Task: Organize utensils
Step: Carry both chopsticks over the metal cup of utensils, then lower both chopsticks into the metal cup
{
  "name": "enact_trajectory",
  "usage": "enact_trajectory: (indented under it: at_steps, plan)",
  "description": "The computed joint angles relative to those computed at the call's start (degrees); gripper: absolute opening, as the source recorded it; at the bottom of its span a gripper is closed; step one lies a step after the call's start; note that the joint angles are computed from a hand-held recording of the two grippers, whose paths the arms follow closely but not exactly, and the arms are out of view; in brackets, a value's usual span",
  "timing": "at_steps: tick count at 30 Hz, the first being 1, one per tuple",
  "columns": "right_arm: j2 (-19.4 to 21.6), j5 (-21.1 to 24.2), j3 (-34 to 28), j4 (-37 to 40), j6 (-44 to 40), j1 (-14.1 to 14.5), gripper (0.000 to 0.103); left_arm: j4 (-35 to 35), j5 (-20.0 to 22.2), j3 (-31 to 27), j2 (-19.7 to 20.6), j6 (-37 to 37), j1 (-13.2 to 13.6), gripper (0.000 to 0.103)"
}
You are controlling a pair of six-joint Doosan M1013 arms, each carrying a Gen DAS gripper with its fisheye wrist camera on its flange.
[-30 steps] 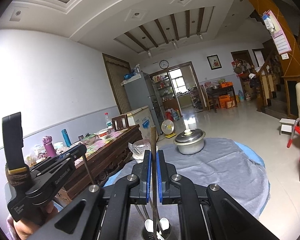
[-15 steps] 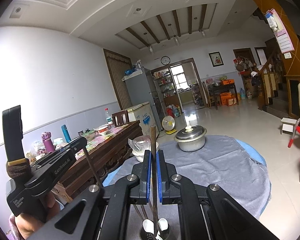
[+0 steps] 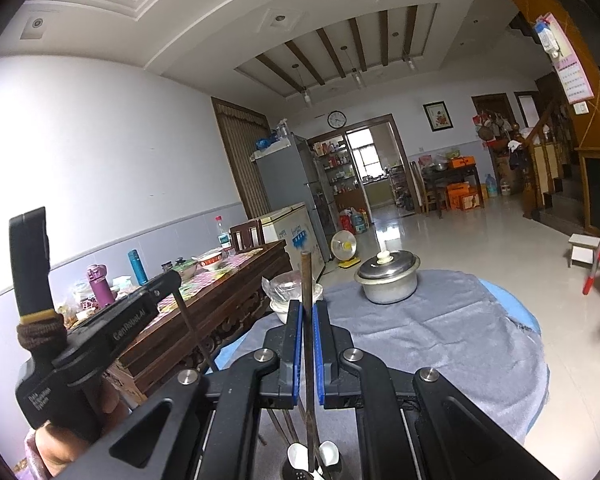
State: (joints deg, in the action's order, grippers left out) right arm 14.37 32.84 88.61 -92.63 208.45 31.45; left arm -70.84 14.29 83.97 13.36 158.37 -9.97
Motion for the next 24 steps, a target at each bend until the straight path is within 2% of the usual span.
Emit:
enact_trajectory:
  at_steps: [7, 14, 24]
  plan:
    - [0.11, -0.84, 0.26, 0.03, 0.90, -0.63, 0.006, -7.94, 3.66, -0.46, 0.47, 2.34, 1.37, 0.005]
    - [0.48, -1.89, 0.30, 1.22, 0.35, -1.02, 0.006, -12.56, 7.26, -1.16, 1.53, 0.71, 3.01, 0.005]
    - [0.99, -1.65, 0.00, 3.91, -1.92, -0.82, 0.006, -8.11, 8.18, -1.03, 2.20, -4.35, 3.25, 0.005]
